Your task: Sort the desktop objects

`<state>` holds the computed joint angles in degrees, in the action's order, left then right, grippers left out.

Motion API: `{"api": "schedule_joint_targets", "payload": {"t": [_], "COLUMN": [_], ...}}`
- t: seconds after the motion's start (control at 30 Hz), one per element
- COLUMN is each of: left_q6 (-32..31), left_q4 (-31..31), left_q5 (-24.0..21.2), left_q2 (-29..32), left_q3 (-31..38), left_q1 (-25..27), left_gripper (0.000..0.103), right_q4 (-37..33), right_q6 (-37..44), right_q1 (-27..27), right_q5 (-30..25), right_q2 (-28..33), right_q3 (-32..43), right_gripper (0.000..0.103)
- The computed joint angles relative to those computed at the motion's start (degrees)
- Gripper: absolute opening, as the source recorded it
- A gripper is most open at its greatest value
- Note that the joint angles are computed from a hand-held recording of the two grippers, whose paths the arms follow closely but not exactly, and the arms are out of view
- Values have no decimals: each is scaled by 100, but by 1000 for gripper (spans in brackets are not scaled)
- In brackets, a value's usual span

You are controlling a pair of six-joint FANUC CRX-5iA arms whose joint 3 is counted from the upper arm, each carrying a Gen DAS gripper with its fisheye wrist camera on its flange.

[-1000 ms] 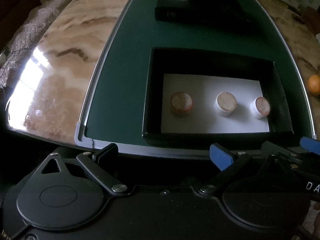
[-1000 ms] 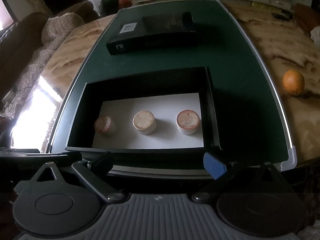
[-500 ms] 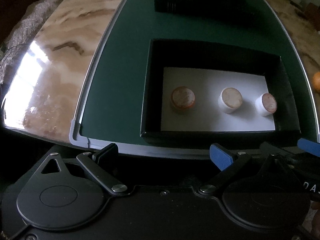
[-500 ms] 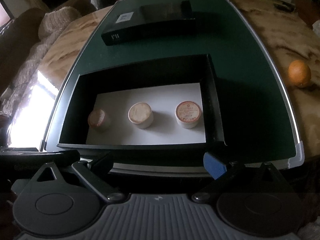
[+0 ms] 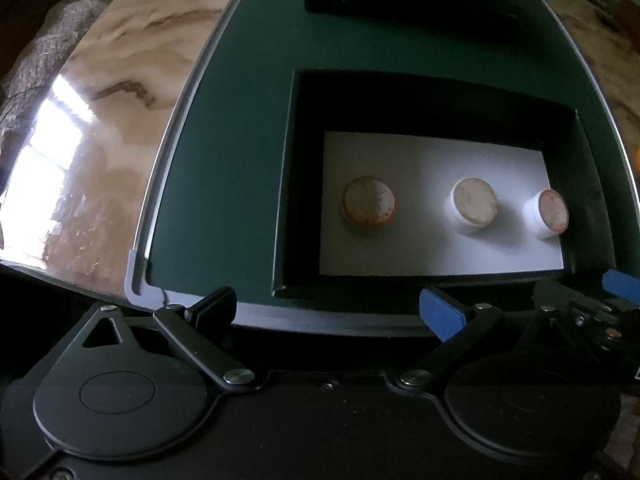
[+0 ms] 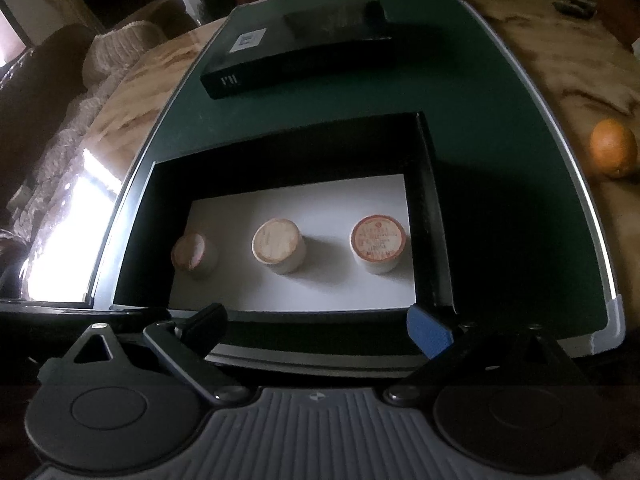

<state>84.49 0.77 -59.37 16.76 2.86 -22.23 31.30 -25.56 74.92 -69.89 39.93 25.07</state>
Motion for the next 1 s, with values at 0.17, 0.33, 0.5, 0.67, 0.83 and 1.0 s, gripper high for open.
{"api": "schedule_joint_targets", "payload": {"t": [0.17, 0.33, 0.5, 0.67, 0.83, 1.0], "left_q6": [0, -18, 190, 432, 288, 193], "left_q4": [0, 71, -131, -190, 86, 492], "left_q5": [68, 216, 446, 234, 48, -71], "left_q2": [137, 404, 996, 1949, 2827, 3617], "left_q3": [203, 628, 1472, 2788, 4048, 5159], "left_q1": [16, 67, 28, 25, 41, 82], "left_gripper": [100, 100, 100, 100, 100, 100], "right_q4": [280, 1120, 1726, 1749, 2044, 2143], "right_q6": [-21, -159, 442, 1081, 728, 555], "right_q1": [-41, -90, -387, -937, -1484, -1958], "right_q5": [157, 271, 29, 191, 1165, 1618], "right_q2": [-152, -469, -537, -579, -844, -776], "right_q3": [-273, -818, -1055, -1174, -1829, -1969], "right_gripper": [99, 99, 103, 103, 103, 102]}}
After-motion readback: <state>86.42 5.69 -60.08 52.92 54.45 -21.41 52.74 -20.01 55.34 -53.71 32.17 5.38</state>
